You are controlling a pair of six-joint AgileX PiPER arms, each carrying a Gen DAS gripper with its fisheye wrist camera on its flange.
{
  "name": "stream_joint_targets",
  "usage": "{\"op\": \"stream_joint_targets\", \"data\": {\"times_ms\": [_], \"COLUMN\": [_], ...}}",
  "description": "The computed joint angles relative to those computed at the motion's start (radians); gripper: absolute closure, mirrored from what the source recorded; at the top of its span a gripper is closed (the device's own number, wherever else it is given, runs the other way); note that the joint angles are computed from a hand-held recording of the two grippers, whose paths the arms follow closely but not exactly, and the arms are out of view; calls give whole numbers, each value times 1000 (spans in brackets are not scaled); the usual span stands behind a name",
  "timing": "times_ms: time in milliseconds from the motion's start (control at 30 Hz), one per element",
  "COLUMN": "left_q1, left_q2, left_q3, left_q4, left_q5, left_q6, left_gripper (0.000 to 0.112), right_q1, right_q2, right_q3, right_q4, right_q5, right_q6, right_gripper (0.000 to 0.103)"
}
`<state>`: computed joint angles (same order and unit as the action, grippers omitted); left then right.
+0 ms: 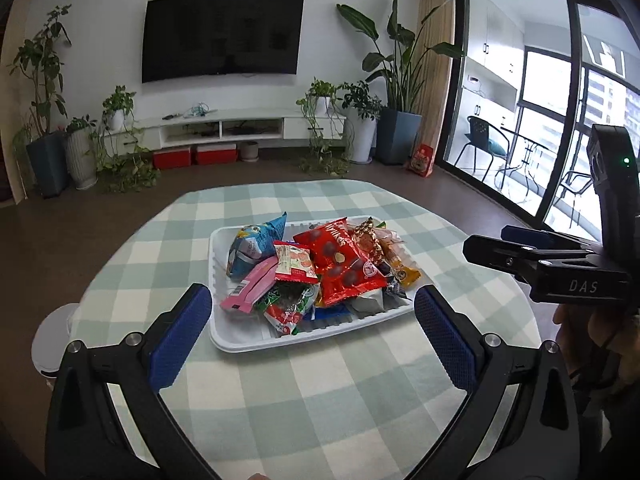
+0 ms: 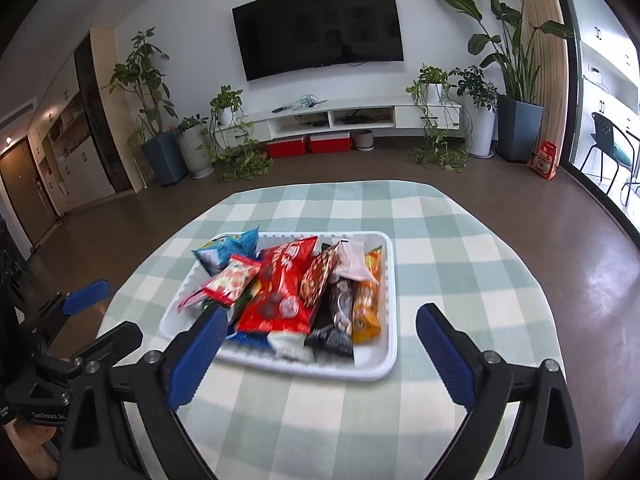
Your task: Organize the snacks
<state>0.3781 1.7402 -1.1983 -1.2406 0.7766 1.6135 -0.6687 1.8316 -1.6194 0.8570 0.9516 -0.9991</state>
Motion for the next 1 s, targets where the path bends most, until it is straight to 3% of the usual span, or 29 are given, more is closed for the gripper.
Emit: {"op": "stream_joint_targets", "data": {"times_ms": [133,267,333,433,567,733,1000], "left_q1": [66,98,96,142,173,157,104], "left_q2": [-213,-428,-501,-524,-551,-562,-567], "left_q3": [218,409,452,416,402,425,482], "left_q4": [-111,-254,-245,-63,95,200,271], "left_q5": [-46,-167,-208,-121,-67,-63,-113], "left_q6": [96,226,232,42,-149,-233,-291], "left_gripper": [9,9,9,9,9,9,9], "right_q1": [-92,-176,-216,-277,-340,-386,-397], "right_q2": [-126,-226,-276,-337,-418,-465,-457], "right_q3": [152,234,268,303,362,433,473], "right_q4": [112,191,227,277,324,314,194], "right_q5": [35,88,117,165,193,197,156], "right_q6": [-101,-168,-203,-253,-335,-386,-315], "right_gripper": [3,3,2,0,0,0,0]}}
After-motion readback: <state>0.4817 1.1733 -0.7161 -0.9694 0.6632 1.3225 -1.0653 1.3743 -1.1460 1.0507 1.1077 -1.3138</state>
